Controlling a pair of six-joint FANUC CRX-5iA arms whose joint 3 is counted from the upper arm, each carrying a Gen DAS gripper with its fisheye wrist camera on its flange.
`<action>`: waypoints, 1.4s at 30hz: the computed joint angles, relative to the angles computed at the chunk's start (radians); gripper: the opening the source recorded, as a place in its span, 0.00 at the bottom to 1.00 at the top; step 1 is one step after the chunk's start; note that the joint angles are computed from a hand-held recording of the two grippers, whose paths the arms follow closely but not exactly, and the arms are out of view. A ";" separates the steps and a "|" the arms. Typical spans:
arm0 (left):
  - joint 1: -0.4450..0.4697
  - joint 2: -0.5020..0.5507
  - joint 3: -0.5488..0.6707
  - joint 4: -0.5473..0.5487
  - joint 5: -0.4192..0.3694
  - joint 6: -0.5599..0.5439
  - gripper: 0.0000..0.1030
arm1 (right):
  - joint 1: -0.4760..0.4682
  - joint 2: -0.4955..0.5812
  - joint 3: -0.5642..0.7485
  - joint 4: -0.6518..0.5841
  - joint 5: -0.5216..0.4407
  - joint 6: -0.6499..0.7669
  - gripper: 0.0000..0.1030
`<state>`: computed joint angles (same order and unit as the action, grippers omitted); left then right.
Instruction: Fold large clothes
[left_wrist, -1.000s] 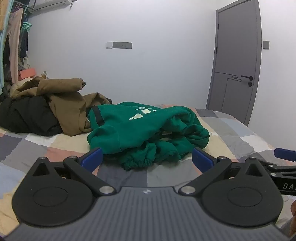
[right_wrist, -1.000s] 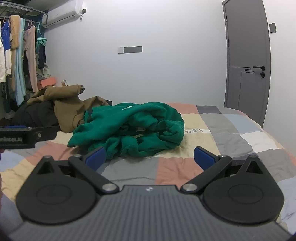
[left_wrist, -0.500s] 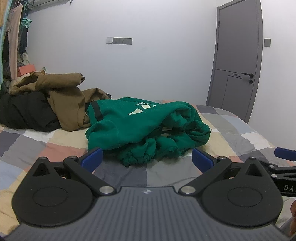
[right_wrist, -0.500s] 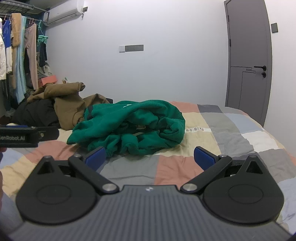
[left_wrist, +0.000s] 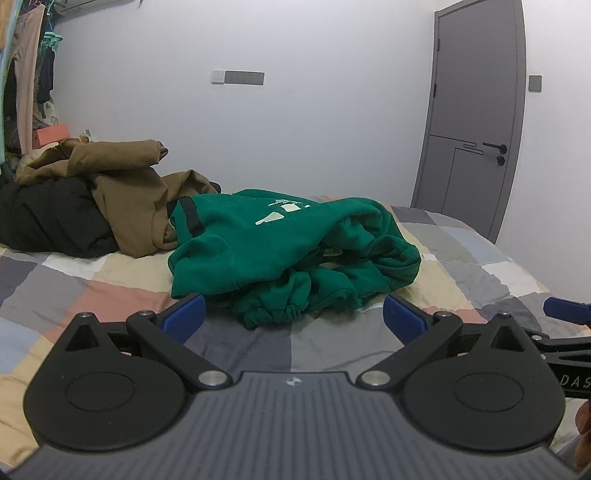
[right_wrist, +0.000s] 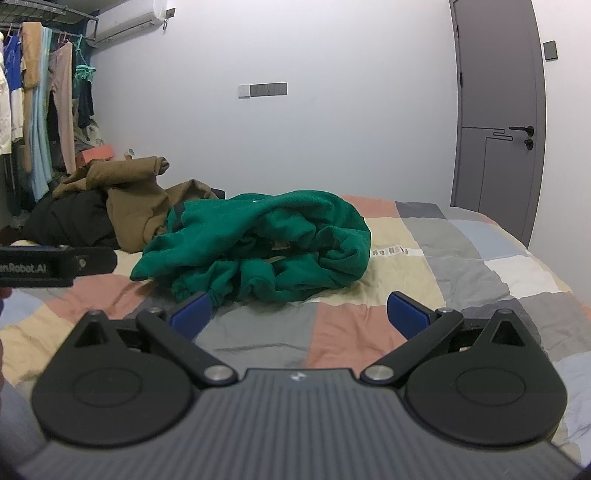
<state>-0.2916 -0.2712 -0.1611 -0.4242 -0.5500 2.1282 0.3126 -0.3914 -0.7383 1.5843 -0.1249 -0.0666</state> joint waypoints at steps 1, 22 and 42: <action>0.002 0.001 -0.001 0.004 0.002 -0.003 1.00 | -0.004 0.003 0.001 0.006 0.005 -0.003 1.00; 0.017 0.025 -0.008 0.035 0.023 -0.013 1.00 | 0.020 0.034 0.007 -0.104 -0.025 0.102 1.00; 0.020 0.023 -0.016 0.037 0.038 -0.011 1.00 | 0.035 0.034 0.006 -0.131 -0.052 0.115 1.00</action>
<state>-0.2713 -0.2484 -0.1770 -0.3872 -0.5120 2.1172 0.3476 -0.3578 -0.7322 1.4531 -0.1772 0.0487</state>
